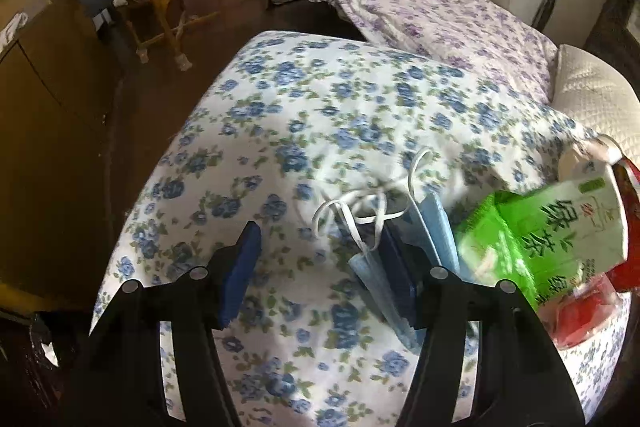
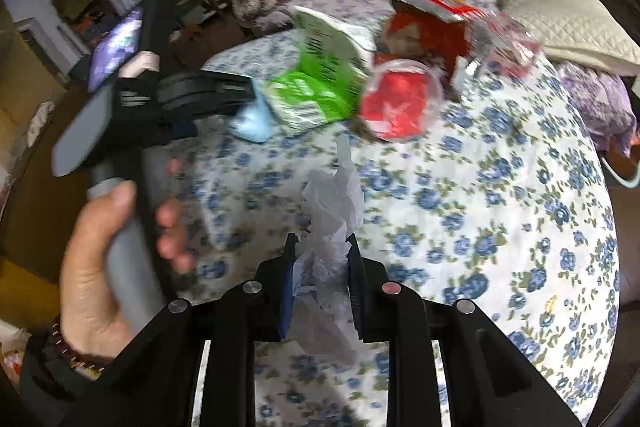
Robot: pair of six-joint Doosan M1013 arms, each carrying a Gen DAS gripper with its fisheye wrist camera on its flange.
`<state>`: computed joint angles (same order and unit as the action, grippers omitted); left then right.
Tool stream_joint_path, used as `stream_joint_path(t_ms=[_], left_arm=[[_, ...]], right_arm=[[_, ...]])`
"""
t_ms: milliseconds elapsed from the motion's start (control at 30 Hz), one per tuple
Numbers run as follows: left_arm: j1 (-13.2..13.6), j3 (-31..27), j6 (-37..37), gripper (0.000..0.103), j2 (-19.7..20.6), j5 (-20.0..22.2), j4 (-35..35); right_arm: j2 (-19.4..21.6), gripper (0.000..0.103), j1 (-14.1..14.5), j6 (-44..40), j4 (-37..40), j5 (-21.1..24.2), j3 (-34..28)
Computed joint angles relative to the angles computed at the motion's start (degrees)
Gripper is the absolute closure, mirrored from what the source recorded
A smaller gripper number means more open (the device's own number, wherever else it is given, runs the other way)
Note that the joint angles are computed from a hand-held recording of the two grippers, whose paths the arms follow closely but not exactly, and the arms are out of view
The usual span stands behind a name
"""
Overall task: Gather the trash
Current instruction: 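Grasp the white plastic bag with the right gripper while the left grasps the blue mask, then carry the blue mask and white bag over the red wastebasket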
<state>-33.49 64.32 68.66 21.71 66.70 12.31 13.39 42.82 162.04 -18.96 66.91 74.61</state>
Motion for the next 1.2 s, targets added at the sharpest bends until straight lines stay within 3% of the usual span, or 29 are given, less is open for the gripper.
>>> stream_joint_path(t_ms=[200, 300, 367, 567, 733, 900, 1067, 1133, 1200], left_arm=[[-1.68, 1.31, 1.02, 0.049, -0.64, -2.09, 1.69], [-2.15, 1.92, 1.55, 0.066, -0.90, -3.10, 2.10], [-2.32, 2.18, 3.00, 0.094, -1.04, -3.58, 1.49], [-0.88, 2.69, 4.19, 0.097, -2.75, -3.50, -1.22], [2.28, 5.81, 5.15, 0.097, -8.21, -6.87, -7.47], [3.04, 10.44, 3.95, 0.097, -13.19, -10.58, -9.86], [2.72, 10.14, 5.31, 0.097, -13.38, -12.55, -9.90], [2.89, 10.22, 5.69, 0.097, -13.48, -12.73, -10.50], [2.98, 10.22, 5.69, 0.097, -13.44, -12.73, -10.47]], right_arm=[[-0.22, 0.077, -0.28, 0.37, 0.52, -0.04, 0.62], [-0.16, 0.076, -0.29, 0.14, 0.46, 0.09, 0.66], [0.12, 0.077, -0.32, 0.09, 0.34, 0.15, 0.39], [0.00, 0.078, -0.38, -0.67, -0.13, -0.58, 0.88], [-0.24, 0.075, -0.61, -2.14, 0.44, -0.92, 1.03], [0.66, 0.059, 0.46, -3.85, -1.74, 2.57, -0.45], [2.46, 0.057, 1.41, -6.38, -3.47, 6.78, -2.70], [2.68, 0.083, 1.57, -6.97, -3.89, 7.15, -3.00], [2.35, 0.086, 1.57, -6.34, -4.08, 6.09, -2.66]])
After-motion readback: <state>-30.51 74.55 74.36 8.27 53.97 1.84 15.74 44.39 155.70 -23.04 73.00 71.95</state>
